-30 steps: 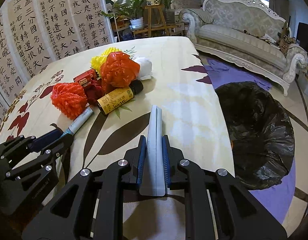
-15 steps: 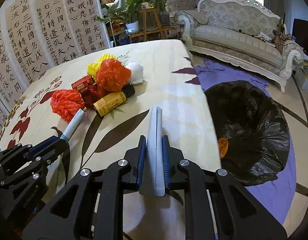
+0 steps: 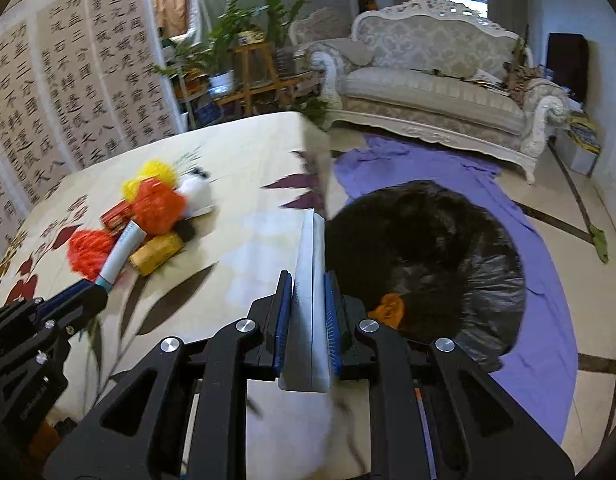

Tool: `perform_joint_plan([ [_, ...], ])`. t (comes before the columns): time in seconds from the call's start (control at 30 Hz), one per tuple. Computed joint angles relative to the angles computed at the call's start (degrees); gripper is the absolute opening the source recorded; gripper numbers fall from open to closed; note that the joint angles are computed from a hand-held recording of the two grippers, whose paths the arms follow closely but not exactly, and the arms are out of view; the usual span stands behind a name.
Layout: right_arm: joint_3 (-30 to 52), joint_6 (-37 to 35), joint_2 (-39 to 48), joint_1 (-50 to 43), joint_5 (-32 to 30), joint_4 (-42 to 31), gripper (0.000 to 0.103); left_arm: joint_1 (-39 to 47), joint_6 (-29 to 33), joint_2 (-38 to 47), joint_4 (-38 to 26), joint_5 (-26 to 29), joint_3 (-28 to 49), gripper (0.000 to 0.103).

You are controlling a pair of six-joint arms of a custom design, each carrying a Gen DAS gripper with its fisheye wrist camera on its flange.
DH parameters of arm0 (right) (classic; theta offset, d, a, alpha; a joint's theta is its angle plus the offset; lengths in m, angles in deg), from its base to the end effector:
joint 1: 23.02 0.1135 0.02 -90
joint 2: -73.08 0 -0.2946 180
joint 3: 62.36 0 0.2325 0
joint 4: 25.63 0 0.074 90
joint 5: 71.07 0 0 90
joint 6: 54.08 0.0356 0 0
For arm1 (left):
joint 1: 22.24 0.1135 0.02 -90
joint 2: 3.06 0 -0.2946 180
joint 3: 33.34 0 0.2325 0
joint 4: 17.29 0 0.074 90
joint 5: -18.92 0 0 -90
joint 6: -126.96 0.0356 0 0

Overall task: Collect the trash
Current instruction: 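Carry the tube and paper strip over the bin and open both grippers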

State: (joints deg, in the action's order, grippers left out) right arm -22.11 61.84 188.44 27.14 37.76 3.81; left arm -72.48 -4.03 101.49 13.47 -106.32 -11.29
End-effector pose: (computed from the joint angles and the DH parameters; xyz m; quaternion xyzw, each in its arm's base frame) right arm 0.1890 0.2085 0.0780 -0.1315 0.9062 0.1100 0.3865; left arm 0.1361 -0.1315 0.0872 -0.0263 0.9055 -0.0232 0.4229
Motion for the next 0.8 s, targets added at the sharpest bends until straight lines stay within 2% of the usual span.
perform_joint_plan([
  [0.33,-3.56,-2.67,0.32,-9.65,-1.08,5.29,0.016,4.81,8.81,4.83,-2.54,6.25,12.76,0.018],
  [0.8,-2.27,-6.09,4.54,-19.07,-6.47,9.41,0.016,6.62,13.55,13.75,-9.46,9.69,28.00,0.018],
])
